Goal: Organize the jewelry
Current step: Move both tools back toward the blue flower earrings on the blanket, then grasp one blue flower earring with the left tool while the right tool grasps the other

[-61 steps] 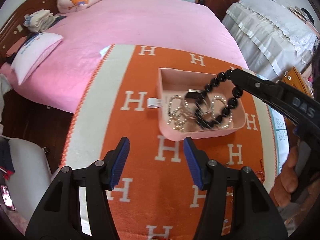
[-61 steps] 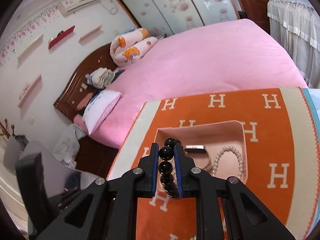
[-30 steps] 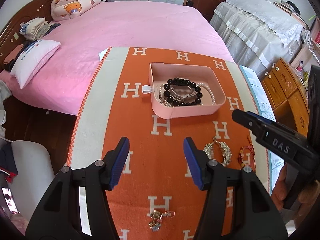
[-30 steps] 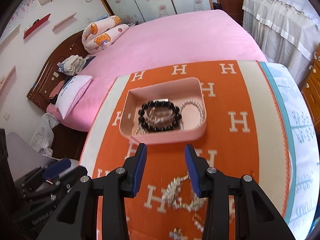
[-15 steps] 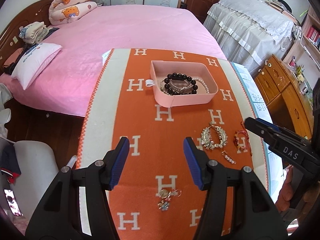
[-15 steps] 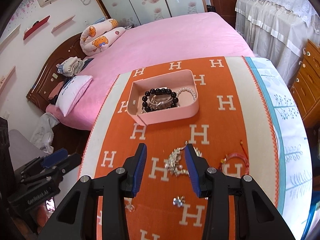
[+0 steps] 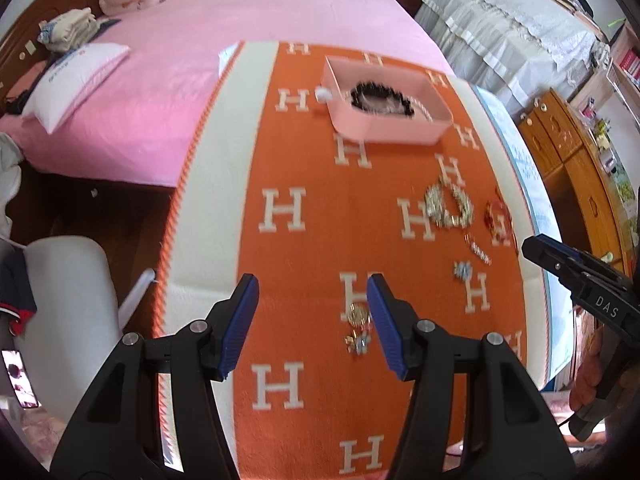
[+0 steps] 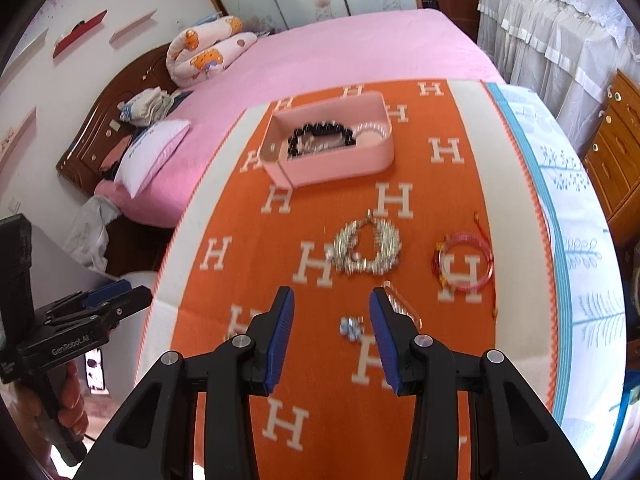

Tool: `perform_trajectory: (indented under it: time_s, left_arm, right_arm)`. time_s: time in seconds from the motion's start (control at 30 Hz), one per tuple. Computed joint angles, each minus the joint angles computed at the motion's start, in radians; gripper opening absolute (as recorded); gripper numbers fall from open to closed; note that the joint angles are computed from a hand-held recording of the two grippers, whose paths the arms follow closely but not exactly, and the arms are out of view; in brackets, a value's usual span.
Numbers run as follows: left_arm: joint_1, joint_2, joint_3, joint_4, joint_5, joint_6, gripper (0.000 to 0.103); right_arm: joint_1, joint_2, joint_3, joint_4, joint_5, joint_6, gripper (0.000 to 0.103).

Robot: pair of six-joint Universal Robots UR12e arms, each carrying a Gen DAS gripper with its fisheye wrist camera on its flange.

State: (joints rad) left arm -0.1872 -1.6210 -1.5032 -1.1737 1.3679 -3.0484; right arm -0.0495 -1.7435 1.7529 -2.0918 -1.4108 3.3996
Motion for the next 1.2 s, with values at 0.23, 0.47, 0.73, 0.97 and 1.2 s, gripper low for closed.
perform_trajectory:
  time_s: [0.23,0.47,0.73,0.97,1.2]
  left_arm:
    - [-0.025,0.018,-0.072,0.004,-0.014,0.07,0.053]
    - [-0.047,0.026,-0.137,0.058,-0.009,0.083,0.048]
    - [-0.063,0.014,-0.152,0.071,0.01,0.073,0.028]
    - [-0.07,0.013,-0.161,0.1,0.013,0.081,0.02]
    - [-0.062,0.019,-0.169,0.109,0.005,0.074,0.019]
  right_arm:
    - [0.011,-0.032,0.052,0.042,0.01,-0.045,0.04]
    - [0.023,-0.038,0.093,0.059,0.018,-0.044,0.04]
    - [0.024,-0.024,0.108,0.054,0.022,-0.036,0.04]
    - [0.006,0.0,0.105,0.033,0.035,-0.004,0.04]
    - [-0.001,0.041,0.088,0.011,0.031,-0.006,0.036]
